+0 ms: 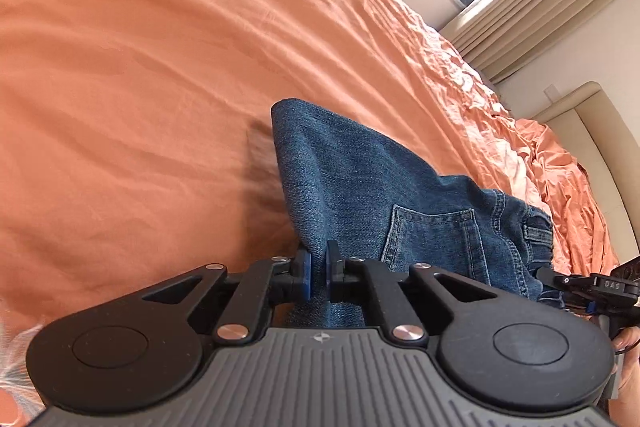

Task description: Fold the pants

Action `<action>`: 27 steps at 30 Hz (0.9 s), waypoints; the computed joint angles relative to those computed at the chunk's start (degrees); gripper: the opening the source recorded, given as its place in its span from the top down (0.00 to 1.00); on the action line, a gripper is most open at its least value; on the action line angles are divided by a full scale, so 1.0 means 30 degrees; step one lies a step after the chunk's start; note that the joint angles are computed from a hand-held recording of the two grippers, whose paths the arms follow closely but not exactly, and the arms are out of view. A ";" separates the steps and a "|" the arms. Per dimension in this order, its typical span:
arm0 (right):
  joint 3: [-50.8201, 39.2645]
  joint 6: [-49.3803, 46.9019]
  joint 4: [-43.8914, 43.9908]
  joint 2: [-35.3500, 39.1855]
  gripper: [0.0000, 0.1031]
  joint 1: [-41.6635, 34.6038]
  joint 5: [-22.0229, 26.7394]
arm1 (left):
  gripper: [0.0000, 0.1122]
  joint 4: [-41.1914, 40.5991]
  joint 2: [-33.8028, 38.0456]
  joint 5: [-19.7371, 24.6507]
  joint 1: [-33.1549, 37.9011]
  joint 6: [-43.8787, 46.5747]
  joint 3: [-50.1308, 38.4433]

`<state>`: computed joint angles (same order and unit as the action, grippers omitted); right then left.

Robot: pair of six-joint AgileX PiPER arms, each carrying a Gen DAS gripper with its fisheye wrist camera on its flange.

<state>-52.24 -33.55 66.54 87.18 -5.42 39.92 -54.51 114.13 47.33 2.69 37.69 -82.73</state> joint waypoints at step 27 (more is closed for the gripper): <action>-1.1442 0.2357 0.2732 1.1320 0.83 1.0944 -0.4404 | 0.94 0.7727 0.3363 0.3984 0.6903 -0.2570 -0.9042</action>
